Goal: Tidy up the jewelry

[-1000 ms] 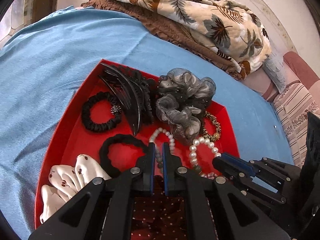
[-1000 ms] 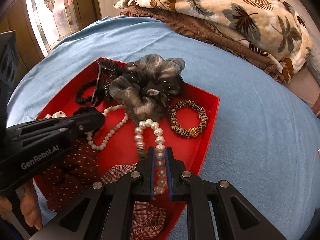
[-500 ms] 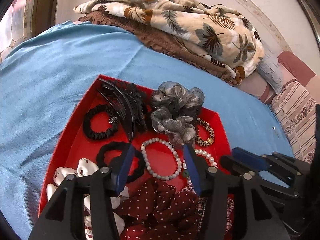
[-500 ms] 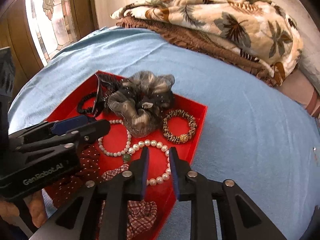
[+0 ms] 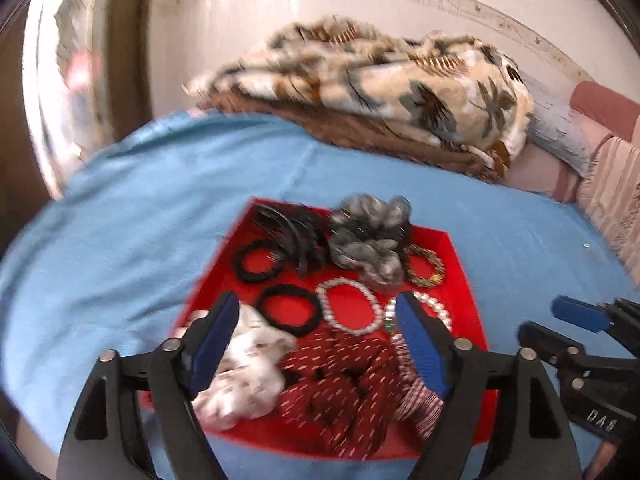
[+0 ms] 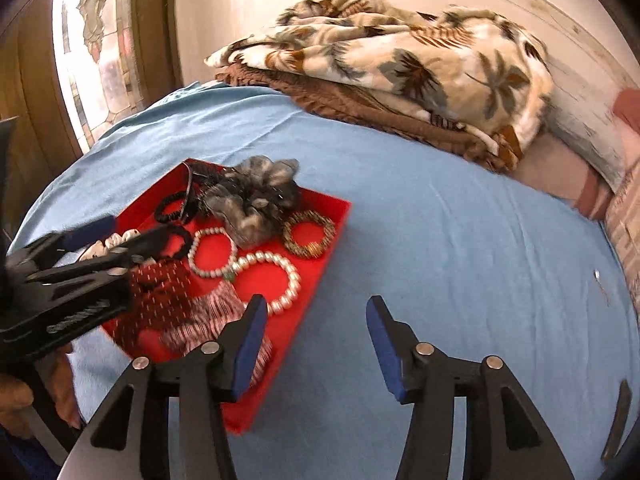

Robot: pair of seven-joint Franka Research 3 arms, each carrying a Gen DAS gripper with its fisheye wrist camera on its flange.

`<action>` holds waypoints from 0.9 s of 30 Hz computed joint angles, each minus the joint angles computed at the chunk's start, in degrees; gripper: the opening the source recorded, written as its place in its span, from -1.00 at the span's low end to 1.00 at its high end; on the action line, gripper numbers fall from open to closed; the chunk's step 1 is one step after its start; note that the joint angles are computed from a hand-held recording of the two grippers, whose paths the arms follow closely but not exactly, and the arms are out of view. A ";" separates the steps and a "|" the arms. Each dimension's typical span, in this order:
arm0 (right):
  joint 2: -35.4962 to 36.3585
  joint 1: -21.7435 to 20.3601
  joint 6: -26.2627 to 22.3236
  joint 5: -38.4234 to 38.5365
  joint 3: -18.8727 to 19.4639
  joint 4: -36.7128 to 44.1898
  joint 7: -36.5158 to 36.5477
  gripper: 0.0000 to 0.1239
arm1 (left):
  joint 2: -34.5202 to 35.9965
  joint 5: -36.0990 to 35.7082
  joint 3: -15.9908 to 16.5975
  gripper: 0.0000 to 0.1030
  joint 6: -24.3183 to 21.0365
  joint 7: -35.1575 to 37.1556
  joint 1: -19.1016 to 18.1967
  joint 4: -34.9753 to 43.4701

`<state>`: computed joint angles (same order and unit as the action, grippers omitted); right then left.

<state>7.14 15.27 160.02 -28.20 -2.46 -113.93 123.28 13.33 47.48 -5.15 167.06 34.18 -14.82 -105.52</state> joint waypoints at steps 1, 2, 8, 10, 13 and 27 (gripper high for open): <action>-0.71 -0.15 0.17 0.46 -0.01 -1.00 0.03 -0.08 | -1.60 8.60 3.52 0.69 -0.90 -8.63 -3.12 -0.70; -1.63 -0.40 0.36 1.10 0.10 -2.32 -0.04 -0.08 | -3.02 16.37 5.04 0.79 -2.32 -16.32 -4.59 -1.25; -6.54 -2.45 2.48 1.90 1.60 -8.85 1.37 -0.05 | -11.43 38.60 3.16 0.98 -11.60 -39.35 -4.83 -6.07; -7.74 -3.29 3.39 2.03 2.35 -10.34 2.21 -0.03 | -13.60 39.05 1.31 1.00 -14.70 -40.00 -4.02 -7.21; -9.83 -4.58 4.64 2.65 3.60 -12.69 2.93 -0.01 | -16.24 39.52 -1.82 1.00 -19.96 -39.90 -2.94 -8.06; -19.27 -15.01 9.22 -7.83 12.99 -20.75 14.99 0.20 | -21.51 29.01 -10.19 1.00 -17.49 -31.22 2.38 -10.58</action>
